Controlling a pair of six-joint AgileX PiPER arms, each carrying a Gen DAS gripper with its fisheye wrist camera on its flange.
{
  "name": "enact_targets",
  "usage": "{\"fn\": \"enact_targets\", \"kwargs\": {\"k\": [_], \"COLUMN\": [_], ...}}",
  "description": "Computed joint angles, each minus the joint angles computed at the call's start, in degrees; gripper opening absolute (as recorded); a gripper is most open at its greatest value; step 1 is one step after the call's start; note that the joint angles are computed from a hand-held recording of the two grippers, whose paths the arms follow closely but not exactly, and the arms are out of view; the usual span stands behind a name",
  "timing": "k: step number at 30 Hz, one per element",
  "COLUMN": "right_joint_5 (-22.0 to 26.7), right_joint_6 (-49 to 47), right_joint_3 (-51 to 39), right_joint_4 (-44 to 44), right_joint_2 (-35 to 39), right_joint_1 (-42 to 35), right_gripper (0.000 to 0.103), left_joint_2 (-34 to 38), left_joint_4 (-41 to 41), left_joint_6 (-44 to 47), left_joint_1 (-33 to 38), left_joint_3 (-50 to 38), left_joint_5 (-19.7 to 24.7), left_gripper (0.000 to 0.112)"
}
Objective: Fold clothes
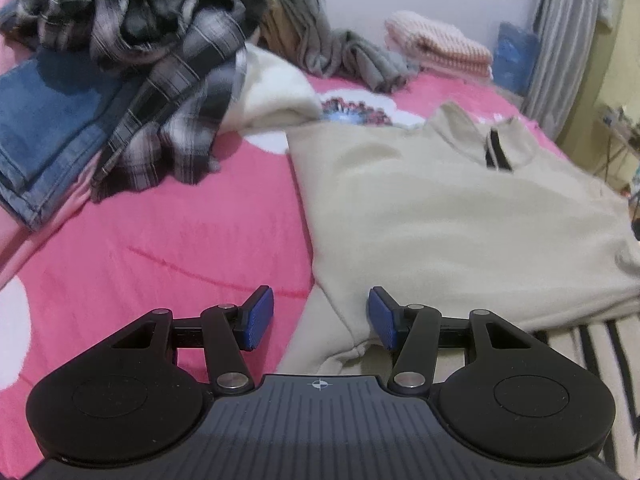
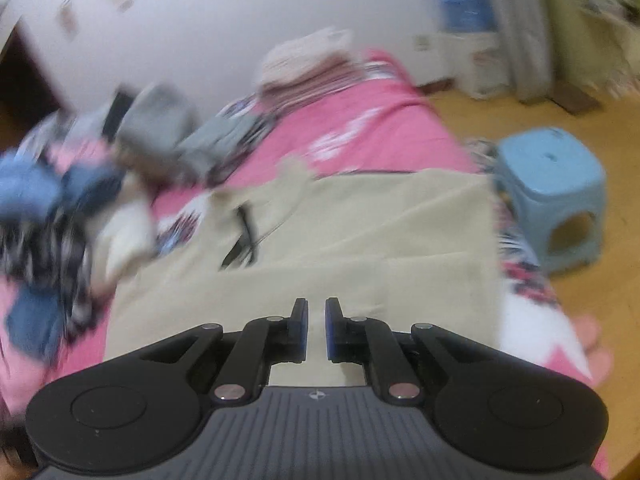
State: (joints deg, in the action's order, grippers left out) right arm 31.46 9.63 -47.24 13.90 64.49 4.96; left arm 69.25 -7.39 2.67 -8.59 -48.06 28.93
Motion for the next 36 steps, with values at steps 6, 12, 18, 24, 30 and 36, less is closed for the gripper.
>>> {"fn": "enact_targets", "kwargs": {"k": [6, 12, 18, 24, 30, 36], "right_joint_5": [3.18, 8.7, 4.69, 0.22, -3.0, -5.65], "right_joint_6": [5.86, 13.42, -3.25, -8.74, 3.13, -7.28], "right_joint_3": [-0.08, -13.73, -27.62, -34.04, -31.32, -34.19], "right_joint_4": [-5.79, -21.04, -19.16, -20.3, -20.67, -14.1], "right_joint_2": [4.23, 8.58, 23.45, 37.22, 39.01, 38.46], "right_joint_1": [0.36, 14.23, 28.15, 32.01, 24.09, 28.67], "right_gripper": [0.004, 0.008, 0.008, 0.008, 0.002, 0.004], "left_joint_2": [-1.57, -1.85, 0.47, -0.16, -0.82, -1.25], "left_joint_4": [-10.41, -16.85, -14.63, -25.4, -37.76, -44.73], "left_joint_6": [11.38, 17.11, 14.16, 23.83, 36.7, 42.43], "left_joint_1": [4.22, 6.17, 4.06, 6.37, 7.86, 8.05], "left_joint_3": [2.27, 2.26, 3.54, 6.46, 9.41, 11.18], "left_joint_5": [-0.22, -3.51, -5.9, -7.77, -9.76, -11.24], "left_gripper": [0.055, 0.055, 0.056, 0.061, 0.063, 0.065]}}
